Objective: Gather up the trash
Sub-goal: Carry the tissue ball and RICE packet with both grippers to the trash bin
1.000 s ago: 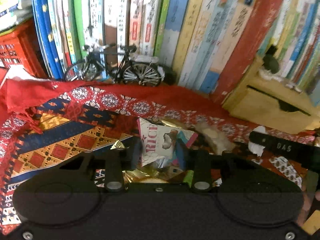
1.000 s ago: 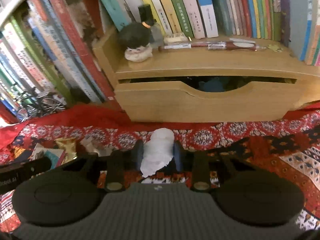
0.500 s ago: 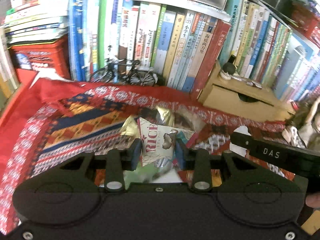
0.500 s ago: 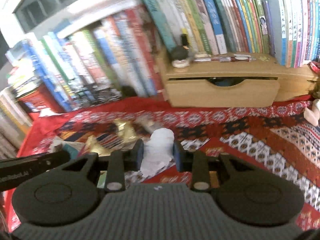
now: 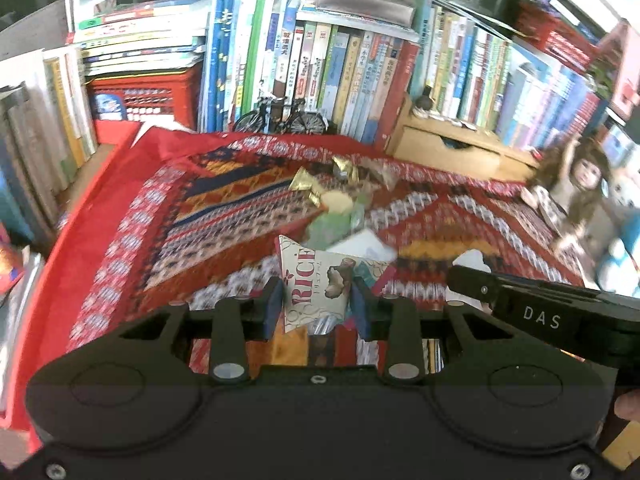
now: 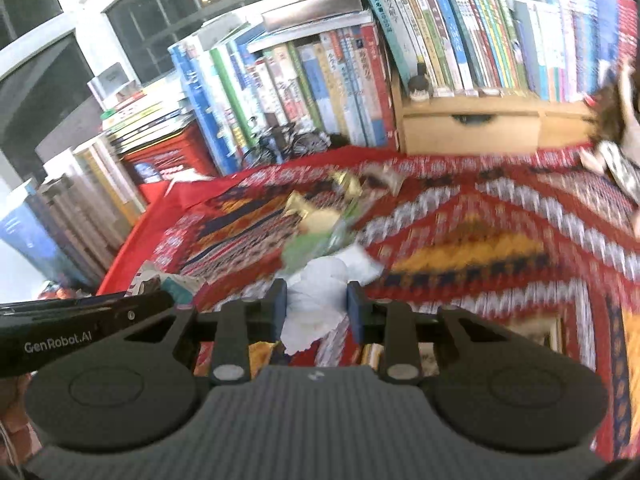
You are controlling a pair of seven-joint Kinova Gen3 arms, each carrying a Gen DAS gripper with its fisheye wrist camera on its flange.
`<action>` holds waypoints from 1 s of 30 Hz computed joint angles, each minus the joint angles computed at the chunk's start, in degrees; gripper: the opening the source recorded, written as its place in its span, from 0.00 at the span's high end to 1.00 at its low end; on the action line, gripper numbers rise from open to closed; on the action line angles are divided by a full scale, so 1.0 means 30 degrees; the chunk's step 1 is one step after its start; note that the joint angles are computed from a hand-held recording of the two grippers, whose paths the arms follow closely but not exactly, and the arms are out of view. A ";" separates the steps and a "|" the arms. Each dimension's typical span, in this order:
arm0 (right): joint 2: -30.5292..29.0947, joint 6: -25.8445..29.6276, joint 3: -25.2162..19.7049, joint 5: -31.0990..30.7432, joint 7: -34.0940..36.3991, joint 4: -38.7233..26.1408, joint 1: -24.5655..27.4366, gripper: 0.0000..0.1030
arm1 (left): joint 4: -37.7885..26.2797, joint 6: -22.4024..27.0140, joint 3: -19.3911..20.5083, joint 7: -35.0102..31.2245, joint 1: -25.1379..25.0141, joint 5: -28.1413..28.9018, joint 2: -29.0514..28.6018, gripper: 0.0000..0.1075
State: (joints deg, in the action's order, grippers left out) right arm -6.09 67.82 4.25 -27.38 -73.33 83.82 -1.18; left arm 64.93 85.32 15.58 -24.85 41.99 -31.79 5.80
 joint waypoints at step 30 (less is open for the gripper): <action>-0.8367 0.4858 0.0465 0.1296 -0.1218 0.8343 -0.3696 0.63 | 0.7845 0.3323 0.7200 1.1869 0.1886 0.4487 -0.3969 0.68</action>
